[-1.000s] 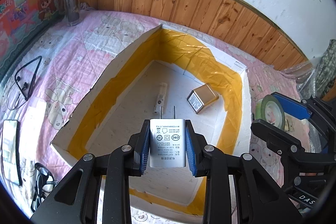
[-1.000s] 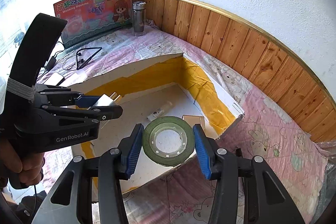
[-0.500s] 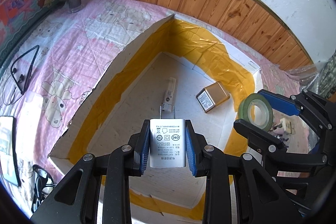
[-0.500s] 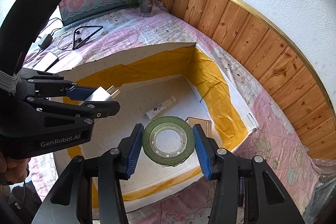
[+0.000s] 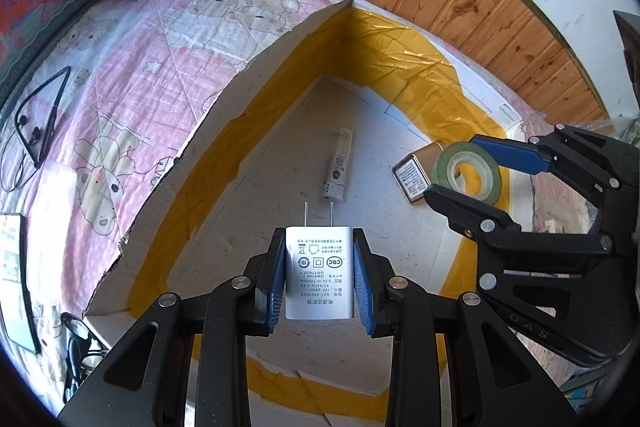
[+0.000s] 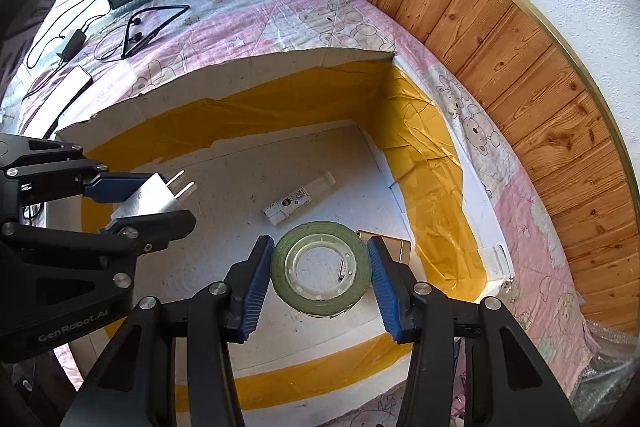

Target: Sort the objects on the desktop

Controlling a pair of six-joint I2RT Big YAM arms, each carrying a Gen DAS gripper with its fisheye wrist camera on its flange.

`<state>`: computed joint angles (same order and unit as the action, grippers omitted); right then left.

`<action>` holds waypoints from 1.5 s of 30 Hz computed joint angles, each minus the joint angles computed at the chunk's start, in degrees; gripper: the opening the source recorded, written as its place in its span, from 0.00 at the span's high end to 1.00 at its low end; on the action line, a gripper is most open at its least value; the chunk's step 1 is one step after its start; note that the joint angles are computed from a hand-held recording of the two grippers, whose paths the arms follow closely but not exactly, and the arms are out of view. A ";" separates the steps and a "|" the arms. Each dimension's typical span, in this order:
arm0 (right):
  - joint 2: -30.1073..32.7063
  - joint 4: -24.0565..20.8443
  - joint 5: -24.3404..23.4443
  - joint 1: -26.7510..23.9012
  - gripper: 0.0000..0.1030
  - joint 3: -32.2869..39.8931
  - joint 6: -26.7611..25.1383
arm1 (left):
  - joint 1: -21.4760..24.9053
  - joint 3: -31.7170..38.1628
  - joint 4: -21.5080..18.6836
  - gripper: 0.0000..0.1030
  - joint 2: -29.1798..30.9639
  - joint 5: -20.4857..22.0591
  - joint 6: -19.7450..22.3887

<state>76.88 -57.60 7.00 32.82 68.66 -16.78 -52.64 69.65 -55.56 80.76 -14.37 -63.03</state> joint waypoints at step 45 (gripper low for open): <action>7.71 -8.76 2.50 -1.98 0.44 6.10 0.96 | -1.95 1.18 -2.93 0.66 0.99 2.27 0.27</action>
<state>84.58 -66.36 9.50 30.84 74.76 -15.81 -54.59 70.84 -58.49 81.75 -12.10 -62.76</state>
